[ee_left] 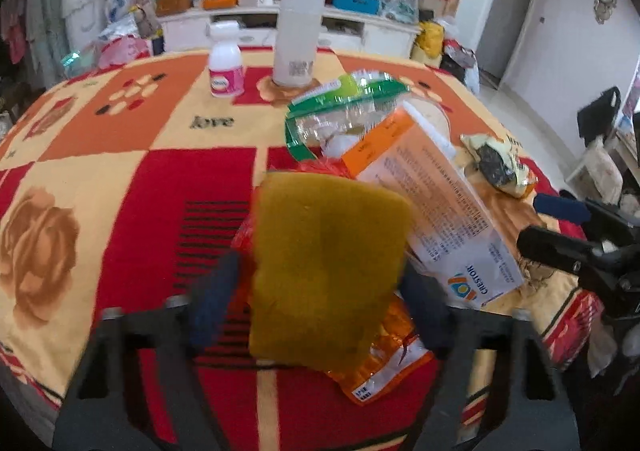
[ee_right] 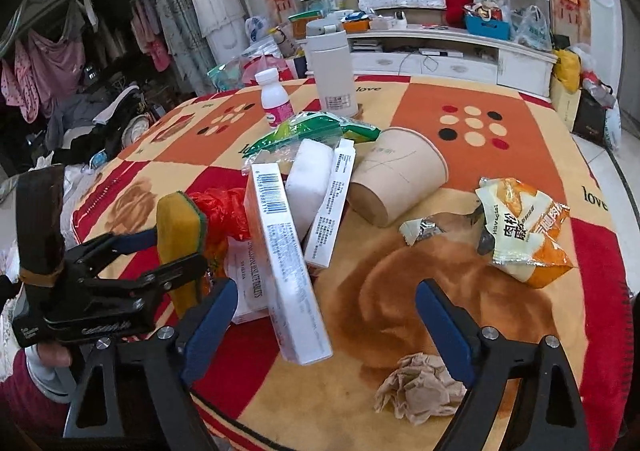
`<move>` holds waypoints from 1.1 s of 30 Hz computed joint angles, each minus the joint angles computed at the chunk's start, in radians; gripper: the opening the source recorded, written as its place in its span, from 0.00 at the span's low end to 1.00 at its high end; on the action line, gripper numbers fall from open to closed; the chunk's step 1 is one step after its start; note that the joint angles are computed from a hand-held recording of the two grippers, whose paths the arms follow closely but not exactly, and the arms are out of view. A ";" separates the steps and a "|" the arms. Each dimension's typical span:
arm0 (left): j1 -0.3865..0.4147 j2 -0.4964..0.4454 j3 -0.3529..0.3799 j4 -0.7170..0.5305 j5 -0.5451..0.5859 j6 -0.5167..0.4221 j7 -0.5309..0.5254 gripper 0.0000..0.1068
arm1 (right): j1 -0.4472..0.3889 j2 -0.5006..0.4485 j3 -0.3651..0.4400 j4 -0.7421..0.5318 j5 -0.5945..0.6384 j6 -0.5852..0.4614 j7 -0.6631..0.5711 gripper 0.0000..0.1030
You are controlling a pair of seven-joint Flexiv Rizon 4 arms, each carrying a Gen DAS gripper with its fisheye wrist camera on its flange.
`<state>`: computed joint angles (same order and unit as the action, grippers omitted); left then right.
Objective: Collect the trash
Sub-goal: 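Grasp the yellow sponge with the left tool while the right tool grasps the white barcode box, then carry the sponge and the white box with both tools over the black bin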
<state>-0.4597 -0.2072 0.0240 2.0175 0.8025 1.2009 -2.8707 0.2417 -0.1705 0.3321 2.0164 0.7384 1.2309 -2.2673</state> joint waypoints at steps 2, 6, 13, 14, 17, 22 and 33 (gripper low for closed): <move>0.013 0.006 -0.001 0.016 -0.020 0.030 0.018 0.55 | 0.003 -0.012 -0.003 -0.011 -0.007 -0.005 0.010 0.87; 0.045 0.067 0.004 0.083 -0.062 0.128 0.049 0.54 | -0.001 -0.014 0.008 -0.025 0.000 -0.040 -0.007 0.87; 0.112 0.177 -0.032 0.164 -0.150 0.194 0.138 0.54 | -0.004 -0.091 0.024 -0.099 0.015 -0.150 -0.007 0.34; 0.117 0.191 -0.043 0.157 -0.127 0.170 0.117 0.54 | -0.017 -0.101 0.027 -0.113 0.032 -0.181 -0.013 0.27; 0.137 0.220 -0.082 0.146 -0.086 0.116 0.075 0.54 | -0.058 -0.093 0.030 -0.126 0.095 -0.243 -0.050 0.24; 0.159 0.209 -0.120 0.117 -0.102 0.127 0.092 0.54 | -0.101 0.003 -0.007 -0.110 0.210 -0.300 -0.159 0.19; 0.063 -0.023 -0.158 -0.131 -0.257 0.165 0.319 0.54 | -0.157 0.089 -0.174 -0.080 0.272 -0.277 -0.176 0.19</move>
